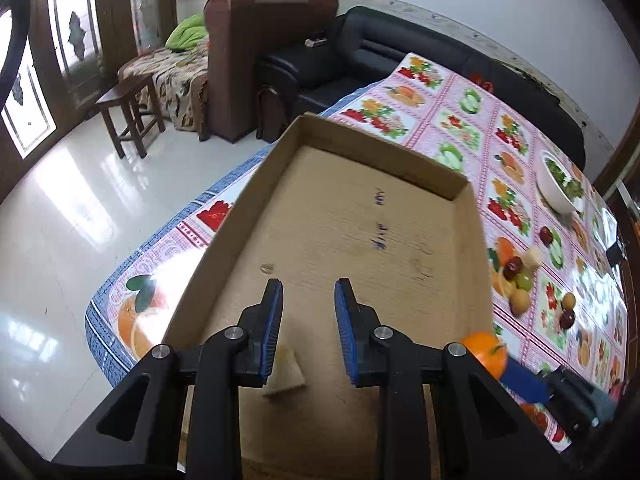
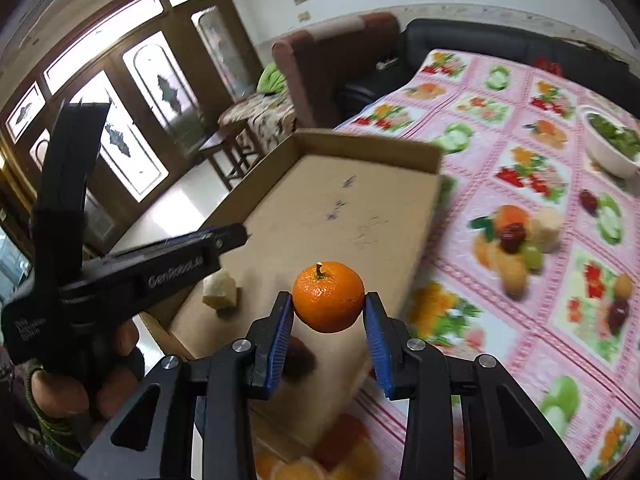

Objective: Organize fruits
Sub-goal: 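Carry the mandarin into the box and open the right tool, then grasp another dark red plum with the right tool while the left tool approaches a mandarin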

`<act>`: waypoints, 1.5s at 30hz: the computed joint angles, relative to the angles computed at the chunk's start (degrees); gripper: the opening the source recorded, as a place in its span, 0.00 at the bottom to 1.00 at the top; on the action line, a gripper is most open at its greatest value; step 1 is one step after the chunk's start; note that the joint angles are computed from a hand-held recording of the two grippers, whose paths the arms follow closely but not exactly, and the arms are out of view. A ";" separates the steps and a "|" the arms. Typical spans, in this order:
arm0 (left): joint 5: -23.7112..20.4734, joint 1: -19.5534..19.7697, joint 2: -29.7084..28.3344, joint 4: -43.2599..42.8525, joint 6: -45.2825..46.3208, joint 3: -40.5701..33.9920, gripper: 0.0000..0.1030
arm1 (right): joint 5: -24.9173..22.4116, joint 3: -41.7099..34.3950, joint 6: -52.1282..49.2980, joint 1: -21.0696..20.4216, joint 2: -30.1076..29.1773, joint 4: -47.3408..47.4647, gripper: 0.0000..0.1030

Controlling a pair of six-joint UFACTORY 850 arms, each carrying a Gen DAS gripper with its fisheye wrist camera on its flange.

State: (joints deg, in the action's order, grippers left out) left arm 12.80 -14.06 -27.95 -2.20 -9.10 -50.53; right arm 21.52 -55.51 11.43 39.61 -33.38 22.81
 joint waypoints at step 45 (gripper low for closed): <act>2.61 -2.87 4.25 -19.49 19.40 5.23 0.41 | 7.60 11.56 -4.64 2.29 8.78 9.15 0.52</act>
